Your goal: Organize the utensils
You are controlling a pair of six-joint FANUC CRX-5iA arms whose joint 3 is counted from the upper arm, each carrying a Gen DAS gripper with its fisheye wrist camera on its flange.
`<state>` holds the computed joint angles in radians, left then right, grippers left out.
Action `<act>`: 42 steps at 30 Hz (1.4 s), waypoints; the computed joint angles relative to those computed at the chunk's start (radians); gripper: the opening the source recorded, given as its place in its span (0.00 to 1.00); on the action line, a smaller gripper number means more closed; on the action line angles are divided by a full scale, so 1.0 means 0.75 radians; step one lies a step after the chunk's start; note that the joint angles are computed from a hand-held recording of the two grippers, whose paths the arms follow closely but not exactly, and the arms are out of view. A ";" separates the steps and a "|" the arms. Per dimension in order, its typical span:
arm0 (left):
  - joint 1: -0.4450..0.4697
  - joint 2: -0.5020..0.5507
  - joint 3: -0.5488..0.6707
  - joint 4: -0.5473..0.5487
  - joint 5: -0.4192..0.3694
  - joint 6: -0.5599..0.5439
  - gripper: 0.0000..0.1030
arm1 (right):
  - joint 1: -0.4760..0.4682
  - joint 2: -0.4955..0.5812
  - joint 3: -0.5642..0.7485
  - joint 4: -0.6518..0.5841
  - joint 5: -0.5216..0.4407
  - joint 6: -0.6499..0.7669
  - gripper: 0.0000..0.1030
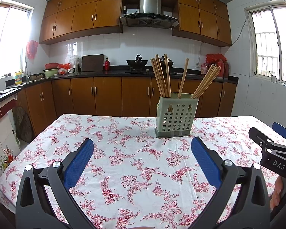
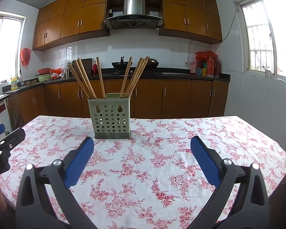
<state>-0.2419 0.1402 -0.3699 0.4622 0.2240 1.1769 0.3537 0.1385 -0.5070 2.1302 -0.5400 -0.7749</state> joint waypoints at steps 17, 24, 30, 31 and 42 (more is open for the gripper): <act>0.001 -0.001 0.001 0.001 -0.002 -0.001 0.98 | 0.002 0.000 0.001 -0.006 0.000 0.005 0.96; 0.002 0.002 -0.001 -0.002 0.001 0.004 0.98 | 0.002 0.000 0.001 -0.007 0.001 0.004 0.96; -0.002 0.002 -0.003 0.011 0.003 -0.006 0.98 | 0.004 0.000 0.002 -0.012 0.000 0.010 0.96; -0.002 0.002 -0.004 0.012 0.004 -0.007 0.98 | 0.004 0.000 0.002 -0.013 0.001 0.010 0.96; -0.003 0.002 -0.004 0.017 0.004 -0.013 0.98 | 0.005 0.001 0.003 -0.017 0.001 0.012 0.96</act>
